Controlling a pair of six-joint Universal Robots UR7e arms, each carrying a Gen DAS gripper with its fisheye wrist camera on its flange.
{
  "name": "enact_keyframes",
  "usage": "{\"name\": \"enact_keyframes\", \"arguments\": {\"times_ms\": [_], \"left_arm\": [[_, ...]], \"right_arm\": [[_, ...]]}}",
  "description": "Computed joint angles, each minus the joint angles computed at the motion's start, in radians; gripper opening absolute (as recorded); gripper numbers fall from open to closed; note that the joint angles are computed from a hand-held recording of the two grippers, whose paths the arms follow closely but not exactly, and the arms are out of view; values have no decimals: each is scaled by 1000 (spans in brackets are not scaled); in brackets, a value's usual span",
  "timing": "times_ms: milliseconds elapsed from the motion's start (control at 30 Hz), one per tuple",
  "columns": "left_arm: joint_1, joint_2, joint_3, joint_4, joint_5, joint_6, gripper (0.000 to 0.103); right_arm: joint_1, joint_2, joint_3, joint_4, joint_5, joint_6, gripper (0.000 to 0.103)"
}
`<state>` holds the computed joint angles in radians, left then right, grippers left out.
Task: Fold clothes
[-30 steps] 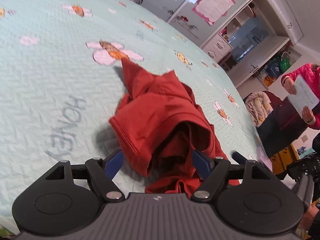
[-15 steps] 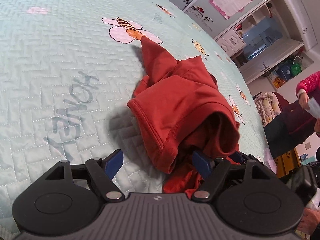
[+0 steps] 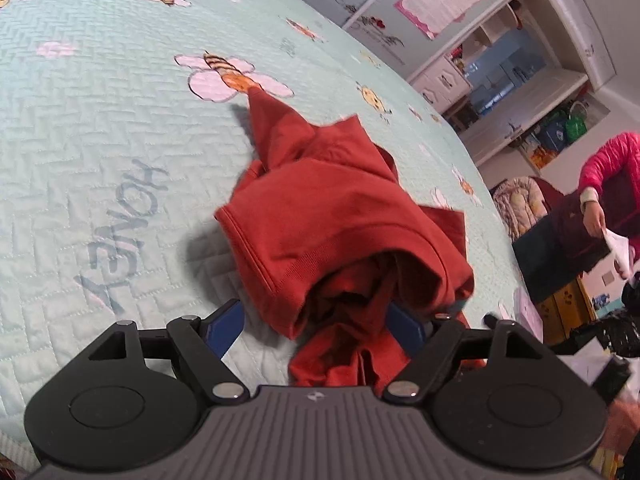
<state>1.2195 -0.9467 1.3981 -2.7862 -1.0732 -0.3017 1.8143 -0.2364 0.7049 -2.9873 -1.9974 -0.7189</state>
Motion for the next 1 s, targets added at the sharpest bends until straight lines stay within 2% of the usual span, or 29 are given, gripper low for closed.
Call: {"name": "enact_keyframes", "arguments": {"times_ms": [133, 233, 300, 367, 400, 467, 500, 567, 667, 767, 900, 1000], "left_arm": [[-4, 5, -7, 24, 14, 3, 82], [-3, 11, -18, 44, 27, -13, 83], [-2, 17, -26, 55, 35, -14, 83], [-2, 22, -31, 62, 43, -14, 83], [-1, 24, -34, 66, 46, -15, 83], [1, 29, -40, 75, 56, -25, 83], [2, 31, -44, 86, 61, -35, 83], [4, 32, -50, 113, 63, -53, 83], [5, 26, -43, 115, 65, -57, 83], [7, 25, -41, 107, 72, -59, 83], [8, 26, -43, 118, 64, -66, 83], [7, 27, -44, 127, 56, -60, 83]], "right_arm": [[-19, -60, 117, 19, -32, 101, 0], [-16, -80, 161, 20, -25, 138, 5], [-12, -102, 199, 2, -5, 148, 18], [-8, -130, 252, -60, 40, 127, 41], [-5, -138, 271, -92, 55, 110, 46], [4, -134, 278, -161, 63, 42, 66], [8, -129, 276, -180, 61, 11, 68], [13, -110, 243, -133, 16, -8, 69], [15, -116, 250, -91, -17, 37, 69], [17, -148, 306, -135, 41, 55, 69], [32, -151, 329, -243, 113, -9, 69], [38, -166, 336, -211, 172, -13, 75]]}}
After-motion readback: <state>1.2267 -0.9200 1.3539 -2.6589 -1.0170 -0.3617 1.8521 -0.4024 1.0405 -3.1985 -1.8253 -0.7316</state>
